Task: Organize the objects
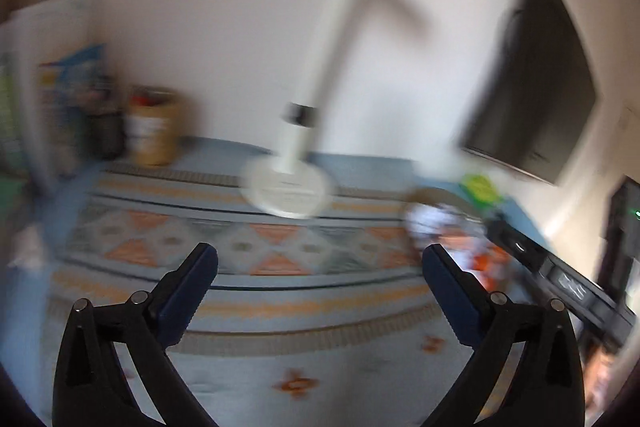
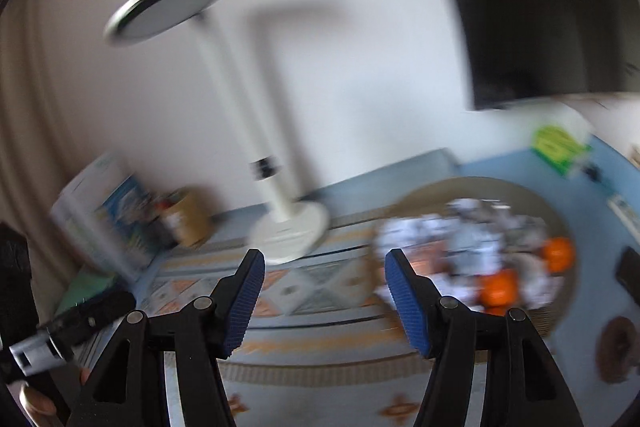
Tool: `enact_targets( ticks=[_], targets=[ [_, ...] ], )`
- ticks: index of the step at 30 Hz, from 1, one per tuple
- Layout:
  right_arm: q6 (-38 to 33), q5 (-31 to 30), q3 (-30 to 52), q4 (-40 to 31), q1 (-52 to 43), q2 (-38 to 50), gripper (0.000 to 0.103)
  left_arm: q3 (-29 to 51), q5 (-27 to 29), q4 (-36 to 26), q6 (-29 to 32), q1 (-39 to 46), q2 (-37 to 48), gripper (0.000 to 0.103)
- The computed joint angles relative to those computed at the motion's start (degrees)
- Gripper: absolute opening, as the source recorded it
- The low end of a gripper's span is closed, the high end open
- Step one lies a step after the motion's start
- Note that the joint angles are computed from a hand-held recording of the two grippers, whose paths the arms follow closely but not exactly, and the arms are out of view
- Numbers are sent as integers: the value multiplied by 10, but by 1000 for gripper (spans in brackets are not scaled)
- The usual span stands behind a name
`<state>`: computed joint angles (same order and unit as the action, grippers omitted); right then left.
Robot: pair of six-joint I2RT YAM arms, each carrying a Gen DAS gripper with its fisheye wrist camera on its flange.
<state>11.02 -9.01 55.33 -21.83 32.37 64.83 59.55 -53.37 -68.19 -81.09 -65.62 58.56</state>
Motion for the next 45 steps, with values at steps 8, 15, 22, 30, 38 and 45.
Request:
enact_targets(
  ticks=[8,15,22,30,38,45],
  targets=[
    [28,123,-81,91,149,149,61,-232,91,98,-61,59,-42,102],
    [16,163,-103,131,150,199,61,-255,75,163,-38,75,41,102],
    [24,170,-79,110,150,226,61,-276,157,206,21,141,20,102],
    [27,171,-70,97,150,236,61,-236,180,193,37,159,107,103],
    [28,173,-65,94,152,246,76,-240,182,193,51,168,97,103],
    [23,167,-57,87,153,254,84,-238,182,194,49,166,100,103]
  ],
)
